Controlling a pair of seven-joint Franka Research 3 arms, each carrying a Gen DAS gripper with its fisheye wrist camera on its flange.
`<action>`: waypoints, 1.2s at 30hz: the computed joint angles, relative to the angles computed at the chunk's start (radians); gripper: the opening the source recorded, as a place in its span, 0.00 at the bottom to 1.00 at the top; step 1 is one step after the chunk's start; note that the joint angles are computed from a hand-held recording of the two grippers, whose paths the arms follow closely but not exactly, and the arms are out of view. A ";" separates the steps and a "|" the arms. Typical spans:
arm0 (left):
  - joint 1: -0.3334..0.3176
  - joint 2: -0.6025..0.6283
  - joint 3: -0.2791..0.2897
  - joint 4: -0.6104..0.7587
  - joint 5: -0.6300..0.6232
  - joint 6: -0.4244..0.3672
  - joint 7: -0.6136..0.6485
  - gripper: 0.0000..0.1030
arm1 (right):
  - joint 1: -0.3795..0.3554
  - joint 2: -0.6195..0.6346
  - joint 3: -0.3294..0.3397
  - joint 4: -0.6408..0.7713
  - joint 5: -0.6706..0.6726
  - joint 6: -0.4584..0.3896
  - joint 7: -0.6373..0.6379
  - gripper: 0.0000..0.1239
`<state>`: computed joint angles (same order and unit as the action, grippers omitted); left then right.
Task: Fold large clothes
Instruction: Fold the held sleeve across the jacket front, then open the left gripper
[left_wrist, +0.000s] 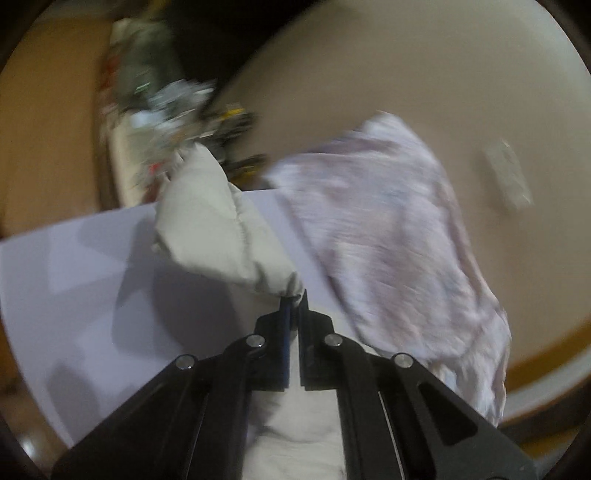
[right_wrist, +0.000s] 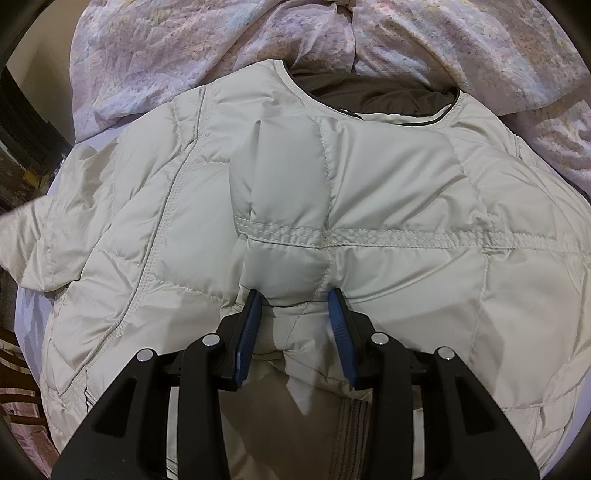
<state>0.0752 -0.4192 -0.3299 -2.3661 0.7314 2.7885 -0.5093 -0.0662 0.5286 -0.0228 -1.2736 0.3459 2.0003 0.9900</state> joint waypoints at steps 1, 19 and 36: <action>0.001 0.025 -0.007 0.038 0.019 0.010 0.023 0.03 | -0.001 0.001 0.000 0.002 0.002 -0.003 0.002 0.33; -0.272 0.701 -0.065 0.812 -0.252 0.080 0.923 0.03 | -0.109 -0.087 -0.033 -0.051 0.110 0.000 0.002 0.43; -0.468 0.969 -0.047 1.092 -0.558 -0.313 1.333 0.56 | -0.198 -0.085 -0.046 -0.052 0.157 0.034 0.116 0.42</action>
